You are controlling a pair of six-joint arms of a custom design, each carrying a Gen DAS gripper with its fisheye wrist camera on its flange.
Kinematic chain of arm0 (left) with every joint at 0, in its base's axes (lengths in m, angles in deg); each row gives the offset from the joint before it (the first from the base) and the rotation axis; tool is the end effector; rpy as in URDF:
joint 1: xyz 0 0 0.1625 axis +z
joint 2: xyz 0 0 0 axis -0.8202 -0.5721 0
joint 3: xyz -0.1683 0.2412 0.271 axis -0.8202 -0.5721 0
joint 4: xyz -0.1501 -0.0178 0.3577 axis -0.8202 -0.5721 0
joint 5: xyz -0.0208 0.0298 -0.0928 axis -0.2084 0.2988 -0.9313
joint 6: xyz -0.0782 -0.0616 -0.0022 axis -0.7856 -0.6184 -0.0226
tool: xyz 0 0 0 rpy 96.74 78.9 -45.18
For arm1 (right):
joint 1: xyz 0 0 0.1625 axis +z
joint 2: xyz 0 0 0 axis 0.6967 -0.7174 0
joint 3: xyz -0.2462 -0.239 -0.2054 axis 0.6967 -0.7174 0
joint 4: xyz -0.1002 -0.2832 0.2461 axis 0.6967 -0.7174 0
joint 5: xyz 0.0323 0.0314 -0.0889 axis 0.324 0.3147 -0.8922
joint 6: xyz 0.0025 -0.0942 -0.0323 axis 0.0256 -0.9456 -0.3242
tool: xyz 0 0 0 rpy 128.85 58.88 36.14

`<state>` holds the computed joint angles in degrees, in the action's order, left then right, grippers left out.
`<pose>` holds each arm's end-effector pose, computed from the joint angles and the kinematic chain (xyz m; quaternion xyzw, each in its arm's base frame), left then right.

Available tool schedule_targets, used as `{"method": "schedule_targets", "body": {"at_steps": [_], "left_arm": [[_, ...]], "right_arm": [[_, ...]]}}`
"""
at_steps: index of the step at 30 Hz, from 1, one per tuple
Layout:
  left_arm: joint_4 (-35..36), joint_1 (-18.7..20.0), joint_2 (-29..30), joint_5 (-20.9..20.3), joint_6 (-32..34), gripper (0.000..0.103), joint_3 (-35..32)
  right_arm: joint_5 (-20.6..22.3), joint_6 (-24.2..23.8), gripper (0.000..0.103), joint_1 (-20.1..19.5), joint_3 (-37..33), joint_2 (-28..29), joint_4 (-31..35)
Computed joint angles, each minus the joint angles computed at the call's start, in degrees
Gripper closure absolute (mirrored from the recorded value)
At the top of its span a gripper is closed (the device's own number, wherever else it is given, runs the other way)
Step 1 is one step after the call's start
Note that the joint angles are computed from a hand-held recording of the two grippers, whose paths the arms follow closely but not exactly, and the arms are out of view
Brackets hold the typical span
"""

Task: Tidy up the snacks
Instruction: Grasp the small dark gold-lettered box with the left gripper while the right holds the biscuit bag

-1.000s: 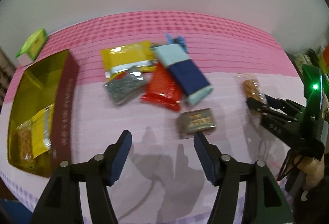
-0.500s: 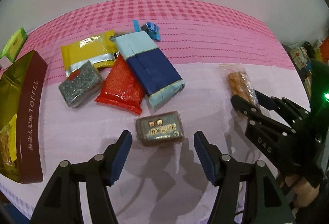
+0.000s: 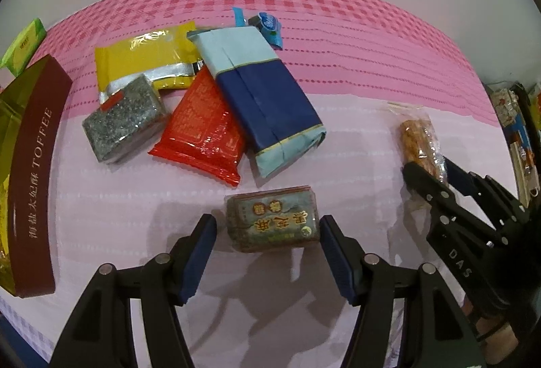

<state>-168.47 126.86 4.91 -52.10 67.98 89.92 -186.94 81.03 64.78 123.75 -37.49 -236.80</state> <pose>-0.0620 -0.7935 0.2330 0.2231 0.9282 -0.0620 0.2914 0.3053 -0.7178 -0.0411 0.0433 -0.8716 0.3155 0.3728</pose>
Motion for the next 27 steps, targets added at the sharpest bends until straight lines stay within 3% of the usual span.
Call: {"method": "schedule_targets", "body": {"at_steps": [4,27], "left_arm": [[-1.0,0.0,-0.6,-0.7,1.2,0.051,0.9],[-6.2,-0.4,-6.1,0.0,5.9,0.052,6.7]], "right_arm": [[-0.2,0.0,0.067,0.1,-0.3,0.1,0.3],[-1.3,-0.4,0.067,0.1,-2.4,1.4,1.2]]}}
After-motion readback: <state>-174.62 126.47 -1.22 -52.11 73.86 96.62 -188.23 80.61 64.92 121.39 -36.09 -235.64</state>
